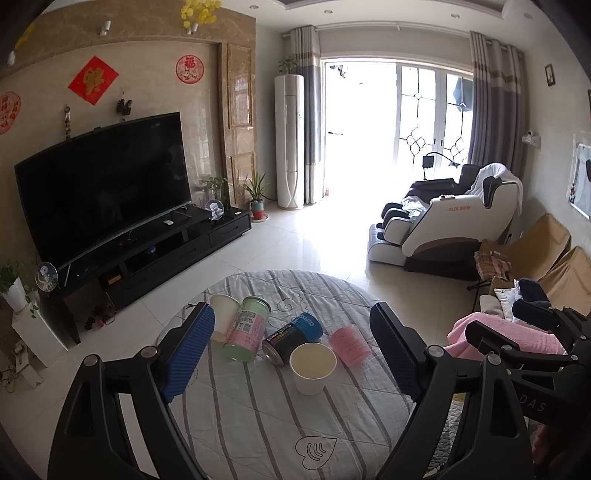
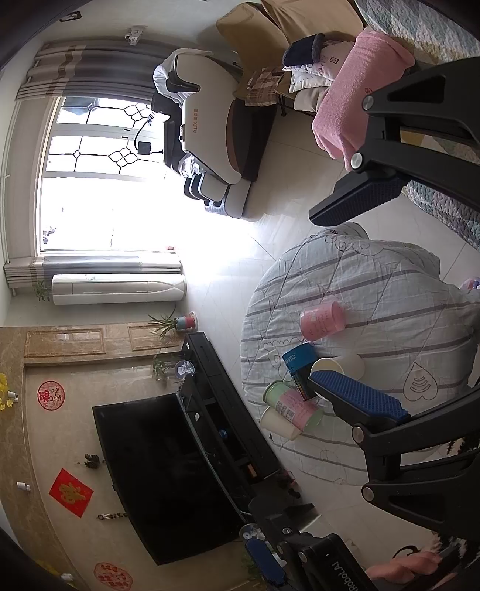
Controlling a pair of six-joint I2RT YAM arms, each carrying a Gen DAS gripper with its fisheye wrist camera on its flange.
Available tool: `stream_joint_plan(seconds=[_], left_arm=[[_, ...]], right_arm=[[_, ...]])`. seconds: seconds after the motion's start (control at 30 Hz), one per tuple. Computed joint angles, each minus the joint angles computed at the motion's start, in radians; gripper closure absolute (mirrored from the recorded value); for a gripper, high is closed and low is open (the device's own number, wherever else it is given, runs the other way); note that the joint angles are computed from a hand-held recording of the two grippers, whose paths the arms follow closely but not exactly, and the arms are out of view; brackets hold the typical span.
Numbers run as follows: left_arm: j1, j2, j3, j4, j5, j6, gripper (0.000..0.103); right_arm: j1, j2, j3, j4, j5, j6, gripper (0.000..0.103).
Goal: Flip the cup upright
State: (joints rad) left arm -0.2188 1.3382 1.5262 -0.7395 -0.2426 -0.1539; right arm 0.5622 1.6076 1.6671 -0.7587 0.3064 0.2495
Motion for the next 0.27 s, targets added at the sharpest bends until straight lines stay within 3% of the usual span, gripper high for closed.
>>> stream_joint_plan(seconds=[0.27], left_arm=[[-0.001,0.007,0.005,-0.001,-0.017,0.010,0.011]], right_arm=[[-0.002,0.006,0.010,-0.005,-0.002,-0.002,0.021]])
